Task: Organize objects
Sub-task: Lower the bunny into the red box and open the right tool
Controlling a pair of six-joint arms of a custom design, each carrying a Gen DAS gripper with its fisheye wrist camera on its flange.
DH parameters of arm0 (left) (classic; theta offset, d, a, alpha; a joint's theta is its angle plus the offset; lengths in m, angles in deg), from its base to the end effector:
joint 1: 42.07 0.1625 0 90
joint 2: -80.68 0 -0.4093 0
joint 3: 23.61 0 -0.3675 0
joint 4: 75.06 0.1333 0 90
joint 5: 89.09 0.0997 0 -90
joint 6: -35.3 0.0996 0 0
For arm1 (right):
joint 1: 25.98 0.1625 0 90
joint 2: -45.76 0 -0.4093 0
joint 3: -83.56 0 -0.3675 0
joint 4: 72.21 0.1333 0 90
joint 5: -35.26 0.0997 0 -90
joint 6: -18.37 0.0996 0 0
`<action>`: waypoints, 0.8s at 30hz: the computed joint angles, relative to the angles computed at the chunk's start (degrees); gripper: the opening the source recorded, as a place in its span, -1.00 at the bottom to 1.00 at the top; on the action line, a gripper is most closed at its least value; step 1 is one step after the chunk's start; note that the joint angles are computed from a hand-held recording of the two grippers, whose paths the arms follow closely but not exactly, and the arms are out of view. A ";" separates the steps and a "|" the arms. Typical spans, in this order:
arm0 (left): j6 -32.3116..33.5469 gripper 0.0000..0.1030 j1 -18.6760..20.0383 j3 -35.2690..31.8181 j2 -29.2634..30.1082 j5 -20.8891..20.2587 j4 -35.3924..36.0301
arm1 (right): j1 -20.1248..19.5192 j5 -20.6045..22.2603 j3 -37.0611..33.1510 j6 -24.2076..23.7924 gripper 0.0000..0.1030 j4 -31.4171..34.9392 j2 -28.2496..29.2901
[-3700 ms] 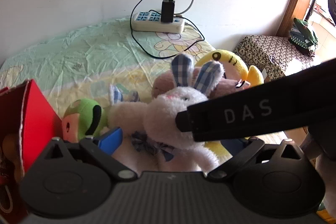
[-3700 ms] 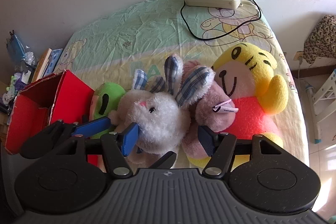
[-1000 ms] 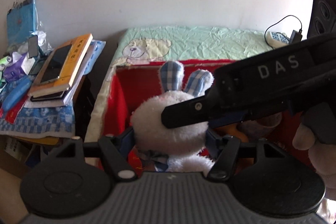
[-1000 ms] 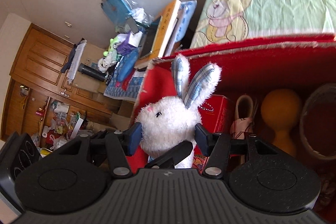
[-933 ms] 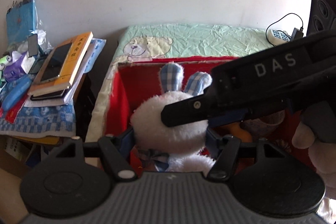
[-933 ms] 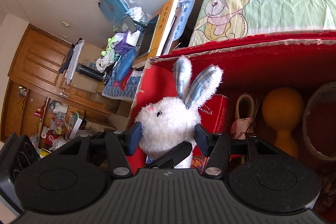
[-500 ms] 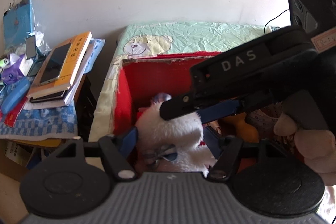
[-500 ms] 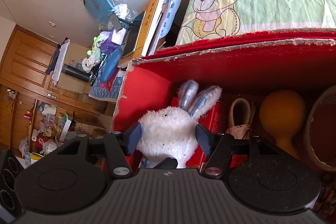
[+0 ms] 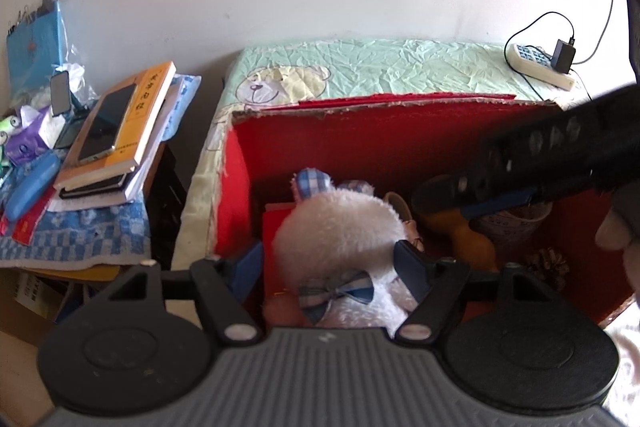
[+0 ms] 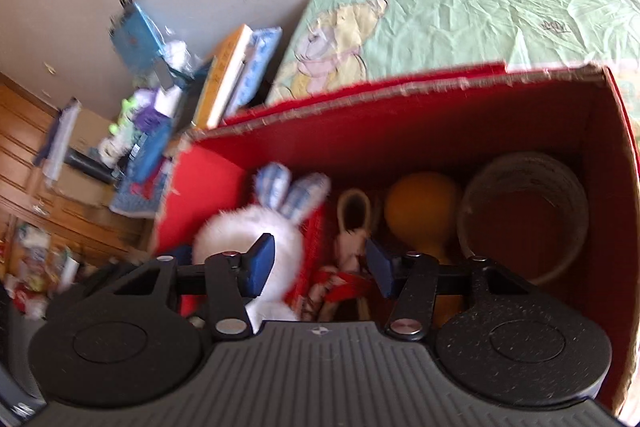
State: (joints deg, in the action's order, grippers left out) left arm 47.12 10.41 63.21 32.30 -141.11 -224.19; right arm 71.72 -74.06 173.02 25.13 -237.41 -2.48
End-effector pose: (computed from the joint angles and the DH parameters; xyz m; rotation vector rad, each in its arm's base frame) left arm -0.2602 -0.6584 0.2018 0.9012 2.3386 -0.6366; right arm 0.1911 -0.6646 0.2034 -0.1205 -2.7514 0.8926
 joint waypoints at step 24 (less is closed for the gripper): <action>-8.98 0.44 -2.81 -3.16 1.67 8.03 9.38 | 1.99 -5.79 1.11 -4.03 0.01 -3.21 0.83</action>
